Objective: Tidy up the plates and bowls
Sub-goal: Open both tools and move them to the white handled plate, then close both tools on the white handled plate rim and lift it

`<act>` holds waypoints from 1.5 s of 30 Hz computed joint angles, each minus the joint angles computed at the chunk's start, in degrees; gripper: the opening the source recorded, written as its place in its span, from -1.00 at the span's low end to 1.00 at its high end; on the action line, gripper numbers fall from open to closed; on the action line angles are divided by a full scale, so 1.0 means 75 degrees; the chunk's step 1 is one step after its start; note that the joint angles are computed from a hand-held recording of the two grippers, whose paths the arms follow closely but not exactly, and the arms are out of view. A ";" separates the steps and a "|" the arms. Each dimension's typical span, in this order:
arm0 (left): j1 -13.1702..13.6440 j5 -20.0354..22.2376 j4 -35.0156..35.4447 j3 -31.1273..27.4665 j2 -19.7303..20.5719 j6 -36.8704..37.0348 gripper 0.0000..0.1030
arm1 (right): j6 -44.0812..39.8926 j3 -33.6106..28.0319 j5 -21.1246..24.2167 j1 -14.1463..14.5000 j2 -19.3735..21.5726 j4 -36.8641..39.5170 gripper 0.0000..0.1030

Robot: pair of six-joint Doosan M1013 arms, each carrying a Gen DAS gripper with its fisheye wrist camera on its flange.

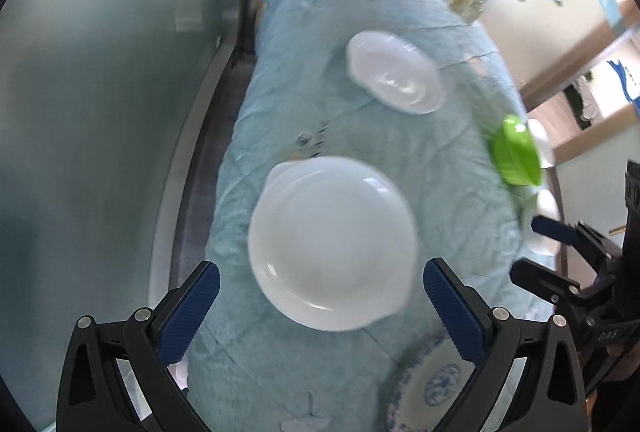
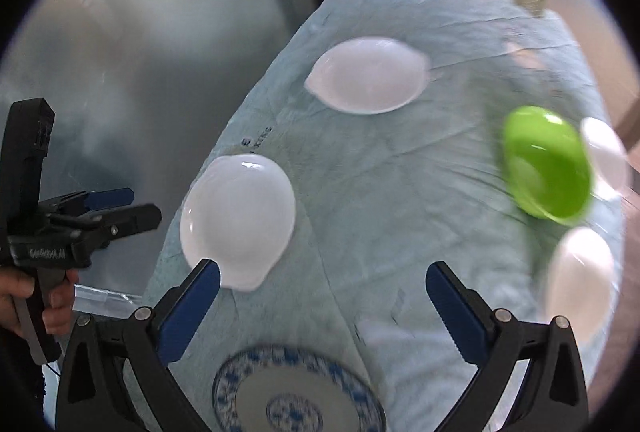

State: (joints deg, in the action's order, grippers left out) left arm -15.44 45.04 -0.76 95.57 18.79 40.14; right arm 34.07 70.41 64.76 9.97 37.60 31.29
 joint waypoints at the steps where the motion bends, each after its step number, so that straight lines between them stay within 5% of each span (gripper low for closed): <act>1: 0.0052 -0.0053 -0.0115 0.0059 0.0056 0.0068 0.97 | -0.0013 -0.0074 0.0031 0.0077 0.0090 -0.0082 0.99; 5: 0.0186 -0.0187 -0.0453 0.0184 0.0322 0.0302 0.88 | -0.0019 -0.0279 -0.0090 0.0388 0.0422 -0.0283 0.98; 7: 0.0228 -0.0246 -0.0714 0.0209 0.0449 0.0486 0.66 | 0.0099 -0.0327 -0.0188 0.0499 0.0525 -0.0379 0.97; 12: 0.0223 -0.0430 -0.0803 0.0281 0.0606 0.0498 0.42 | 0.0234 -0.0525 -0.0036 0.0659 0.0799 -0.0381 0.71; 18: 0.0205 -0.0513 -0.0620 0.0287 0.0606 0.0151 0.16 | 0.0236 -0.0460 -0.0288 0.0758 0.0853 -0.0466 0.07; 22: 0.0199 -0.0422 -0.0501 0.0264 0.0601 -0.0058 -0.27 | 0.0514 -0.0557 -0.0249 0.0800 0.0901 -0.0496 -0.36; 24: 0.0218 -0.0417 -0.0476 0.0299 0.0577 -0.0186 -0.39 | 0.0628 -0.0671 -0.0128 0.0757 0.0948 -0.0469 -0.40; 27: 0.0256 -0.0412 -0.0535 0.0352 0.0545 -0.0221 -0.58 | 0.0727 -0.0768 0.0187 0.0740 0.1028 -0.0383 -0.74; 33: 0.0355 -0.0587 -0.0801 0.0514 0.0465 -0.0220 -0.78 | 0.0942 -0.0817 0.0297 0.0763 0.1047 -0.0392 -0.75; 45: 0.0187 -0.0637 -0.0469 0.0465 0.0162 -0.0345 -0.86 | 0.1227 -0.0253 -0.0050 0.0515 0.0566 -0.0130 -0.82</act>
State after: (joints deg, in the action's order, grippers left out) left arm -14.04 40.26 -4.28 99.06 20.01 37.55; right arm 43.27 68.51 64.38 13.83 41.84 30.31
